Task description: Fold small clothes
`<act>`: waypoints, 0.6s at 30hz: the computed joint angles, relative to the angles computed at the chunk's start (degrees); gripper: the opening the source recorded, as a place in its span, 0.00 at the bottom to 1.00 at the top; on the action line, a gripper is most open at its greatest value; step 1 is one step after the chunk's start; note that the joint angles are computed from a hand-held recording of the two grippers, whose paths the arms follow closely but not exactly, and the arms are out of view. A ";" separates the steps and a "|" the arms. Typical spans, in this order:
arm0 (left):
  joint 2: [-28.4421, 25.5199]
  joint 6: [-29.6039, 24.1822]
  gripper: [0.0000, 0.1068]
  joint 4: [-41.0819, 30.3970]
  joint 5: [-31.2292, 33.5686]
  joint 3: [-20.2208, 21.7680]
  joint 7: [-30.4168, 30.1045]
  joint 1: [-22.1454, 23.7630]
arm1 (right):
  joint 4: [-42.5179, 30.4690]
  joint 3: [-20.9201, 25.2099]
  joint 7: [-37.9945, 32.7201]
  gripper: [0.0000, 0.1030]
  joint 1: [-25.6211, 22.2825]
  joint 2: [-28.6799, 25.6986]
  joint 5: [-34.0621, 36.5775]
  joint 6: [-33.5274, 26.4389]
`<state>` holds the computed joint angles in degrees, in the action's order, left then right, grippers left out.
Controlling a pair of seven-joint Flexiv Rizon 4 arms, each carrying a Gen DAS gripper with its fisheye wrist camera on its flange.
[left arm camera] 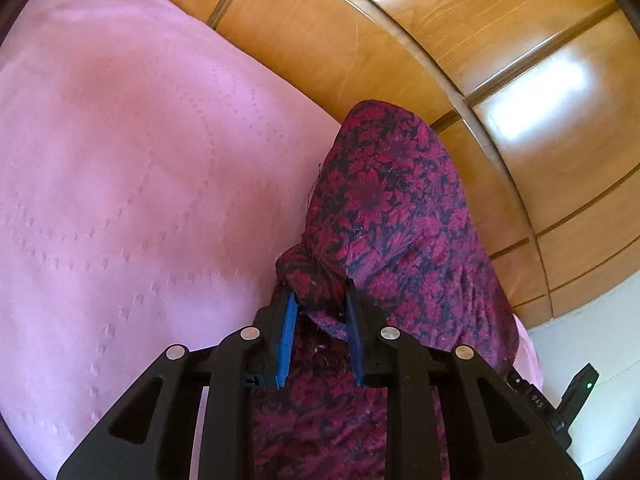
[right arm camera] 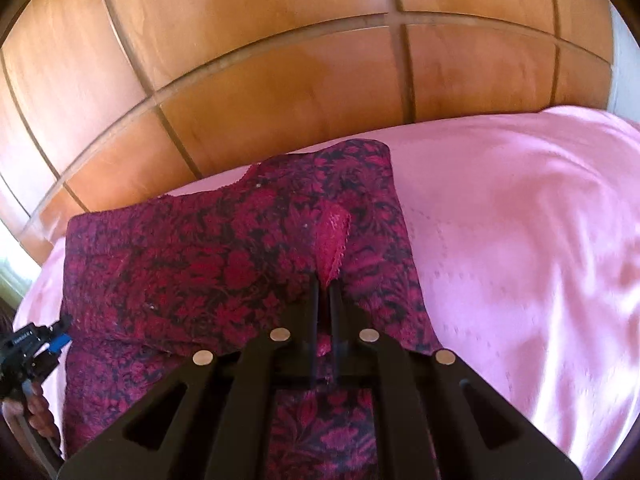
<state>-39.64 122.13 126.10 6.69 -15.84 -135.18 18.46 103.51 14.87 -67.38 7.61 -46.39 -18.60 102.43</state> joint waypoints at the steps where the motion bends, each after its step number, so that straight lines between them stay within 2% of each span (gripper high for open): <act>1: 0.90 0.44 0.21 0.72 0.47 -0.04 0.02 0.29 | 0.77 -0.68 -0.24 0.03 0.50 0.78 0.28 1.03; 3: 3.14 -2.05 0.22 1.04 -0.39 1.57 1.71 -1.20 | 1.35 -2.06 -1.23 0.03 1.47 1.83 -0.44 0.33; 4: 3.37 -2.74 0.22 1.22 0.29 0.90 2.11 -0.31 | 0.84 -2.63 -1.29 0.04 1.93 1.58 -0.51 -0.74; 6: 3.94 -3.59 0.28 1.72 1.24 -0.86 2.19 1.76 | -0.52 -1.27 -1.34 0.08 0.80 0.48 -0.54 -2.59; 8: 5.16 -3.25 0.29 2.73 0.16 -0.22 3.09 1.30 | -0.60 -2.36 -1.06 0.22 1.57 0.48 0.78 -1.70; 9: 5.71 -2.98 0.31 3.26 1.79 -0.92 2.51 2.90 | -0.16 -3.41 -0.68 0.43 2.23 0.89 1.63 -1.11; 10: 5.66 -2.34 0.36 3.64 3.17 -2.43 2.00 4.96 | 0.09 -3.96 -0.41 0.53 2.55 1.10 2.26 -0.41; 11: 5.52 -1.17 0.47 4.00 4.45 -3.62 1.22 6.79 | 0.73 -5.23 -0.16 0.53 3.44 1.71 3.01 0.46; 12: 5.48 0.03 0.52 3.94 4.82 -3.75 0.48 7.42 | 1.72 -7.53 -0.16 0.53 5.29 2.51 3.90 1.84; 14: 5.88 0.57 0.52 3.42 5.45 -3.25 -0.44 8.38 | 3.43 -10.91 -1.01 0.53 8.38 3.94 5.25 5.13; 15: 5.61 0.47 0.53 3.20 5.43 -4.38 -0.04 9.66 | 3.89 -10.75 -1.50 0.55 8.46 4.33 5.17 6.17; 16: 4.62 -1.14 0.54 1.22 8.82 -6.37 -1.44 12.54 | 4.21 -10.44 -2.02 0.58 8.44 4.62 4.91 7.02; 18: 2.81 -3.70 0.56 -1.38 10.81 -9.66 -0.95 15.79 | 3.94 -8.04 -3.45 0.61 7.32 4.55 2.37 7.53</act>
<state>-36.83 118.43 124.73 17.50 -25.50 -136.13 34.26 107.45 6.83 -70.83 14.93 -41.84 -16.23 109.97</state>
